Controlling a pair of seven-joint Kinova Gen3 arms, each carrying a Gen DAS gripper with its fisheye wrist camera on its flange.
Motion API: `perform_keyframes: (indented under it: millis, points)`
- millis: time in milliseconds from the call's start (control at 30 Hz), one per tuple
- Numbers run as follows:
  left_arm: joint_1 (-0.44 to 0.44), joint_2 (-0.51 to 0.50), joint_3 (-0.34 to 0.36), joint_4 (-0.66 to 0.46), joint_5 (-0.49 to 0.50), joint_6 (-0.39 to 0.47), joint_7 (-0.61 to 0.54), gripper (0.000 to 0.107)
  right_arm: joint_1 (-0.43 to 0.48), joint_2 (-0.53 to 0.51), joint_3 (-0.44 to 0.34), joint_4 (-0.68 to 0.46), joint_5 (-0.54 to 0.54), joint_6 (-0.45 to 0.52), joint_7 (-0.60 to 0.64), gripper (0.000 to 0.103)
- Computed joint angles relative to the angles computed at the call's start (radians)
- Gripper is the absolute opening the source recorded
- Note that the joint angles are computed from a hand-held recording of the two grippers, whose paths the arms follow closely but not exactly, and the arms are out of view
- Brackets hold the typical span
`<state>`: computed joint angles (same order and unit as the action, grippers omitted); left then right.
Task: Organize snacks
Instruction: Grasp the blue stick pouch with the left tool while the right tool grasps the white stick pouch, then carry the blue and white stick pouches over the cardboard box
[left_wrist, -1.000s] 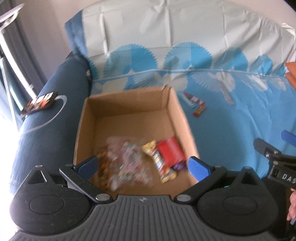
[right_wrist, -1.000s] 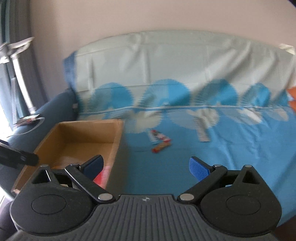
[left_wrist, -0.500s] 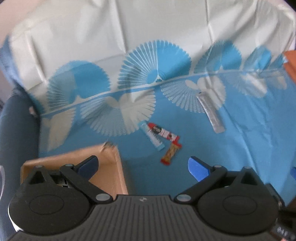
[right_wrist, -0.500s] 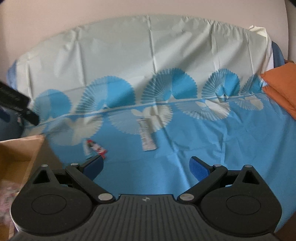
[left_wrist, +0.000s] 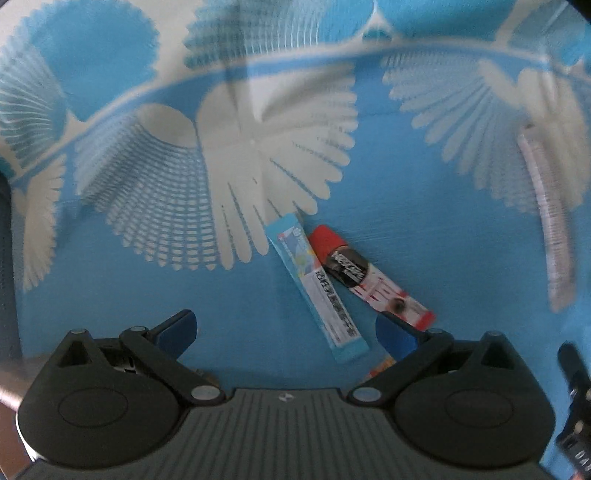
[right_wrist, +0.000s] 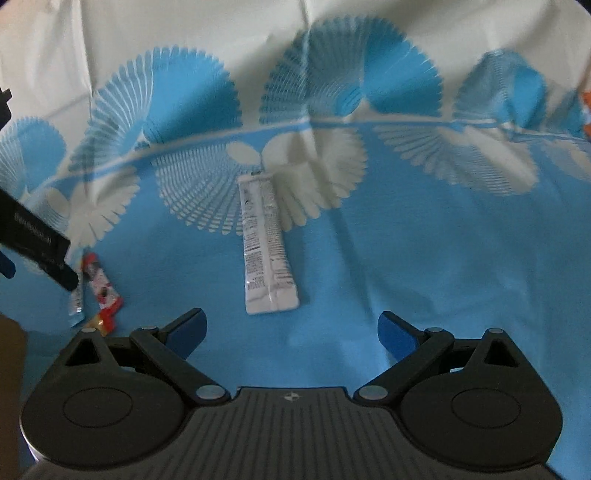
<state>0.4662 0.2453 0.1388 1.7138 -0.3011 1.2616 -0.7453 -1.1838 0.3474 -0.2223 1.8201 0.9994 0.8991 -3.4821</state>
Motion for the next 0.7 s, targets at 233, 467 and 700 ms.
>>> perform_keyframes:
  millis: [233, 467, 700]
  points:
    - [-0.066, 0.021, -0.027, 0.043, 0.06, -0.104, -0.041, 0.103, 0.033, 0.085, 0.051, -0.043, 0.048, -0.1, 0.048, 0.099]
    - [-0.092, -0.013, -0.022, 0.077, 0.102, -0.225, -0.061, 0.081, 0.004, 0.144, 0.111, -0.077, 0.122, -0.105, 0.099, 0.093]
    - [-0.054, -0.064, -0.004, 0.092, 0.07, -0.278, -0.044, 0.018, 0.001, 0.111, 0.085, -0.003, 0.252, -0.108, 0.018, 0.029]
